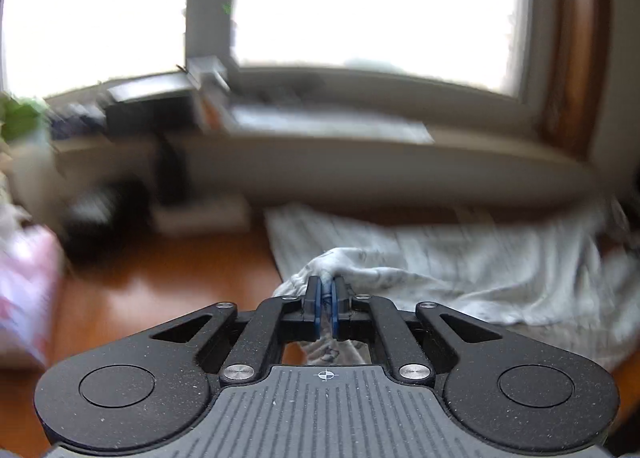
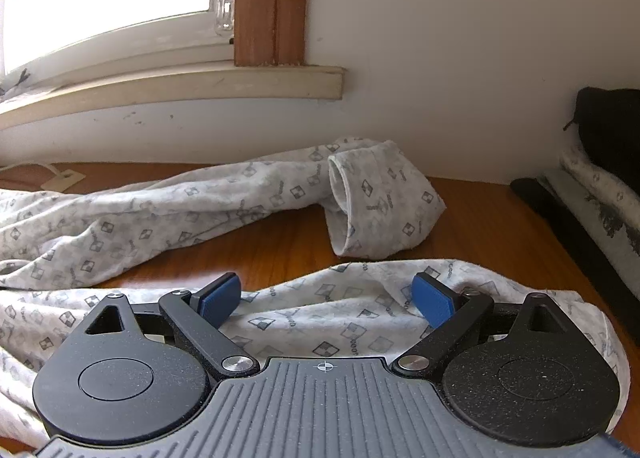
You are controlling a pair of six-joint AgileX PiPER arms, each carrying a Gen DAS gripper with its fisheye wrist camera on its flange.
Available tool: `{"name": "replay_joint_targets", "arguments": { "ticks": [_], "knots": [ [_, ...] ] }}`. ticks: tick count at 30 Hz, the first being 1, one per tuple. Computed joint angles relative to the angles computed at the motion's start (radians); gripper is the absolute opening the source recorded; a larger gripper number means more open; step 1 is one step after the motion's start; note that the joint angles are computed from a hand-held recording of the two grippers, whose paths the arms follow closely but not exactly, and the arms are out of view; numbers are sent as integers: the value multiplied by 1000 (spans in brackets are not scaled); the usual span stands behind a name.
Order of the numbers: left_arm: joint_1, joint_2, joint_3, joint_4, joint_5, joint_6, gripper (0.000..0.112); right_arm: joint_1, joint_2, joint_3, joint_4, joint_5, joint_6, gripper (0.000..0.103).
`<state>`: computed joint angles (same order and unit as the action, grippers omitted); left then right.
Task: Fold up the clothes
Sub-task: 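Open the left gripper and press both grippers onto the sheet to smooth it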
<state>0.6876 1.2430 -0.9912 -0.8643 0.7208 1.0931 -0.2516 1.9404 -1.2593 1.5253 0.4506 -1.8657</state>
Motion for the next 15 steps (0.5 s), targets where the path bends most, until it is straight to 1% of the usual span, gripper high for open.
{"name": "replay_joint_targets", "arguments": {
  "ticks": [2,3,4,5,6,7,9,12,14,15],
  "knots": [
    [-79,26,-35,166,-67,-119,26,2,3,-6,-17,-2,11,92],
    [-103,37,-40,210,-84,-164,32,3,3,-8,-19,-3,11,92],
    [-115,46,-40,215,-94,-177,44,4,3,-9,-22,-4,12,92],
    [-124,56,-38,212,-103,-184,59,4,4,-10,-21,-4,13,92],
    [-136,62,-35,204,-114,-189,67,4,4,-10,-21,-5,14,92],
    [-149,67,-31,189,-127,-190,77,3,4,-13,-30,-4,24,92],
    [-184,77,-24,167,-154,-196,80,1,8,-22,-60,4,53,92],
    [-267,104,-24,170,-198,-230,86,-7,20,-46,-126,41,111,92],
    [-322,129,-22,134,-238,-214,101,-9,28,-64,-172,58,157,92],
    [-349,144,-21,106,-258,-196,102,-10,31,-71,-191,64,177,92]
  ]
}}
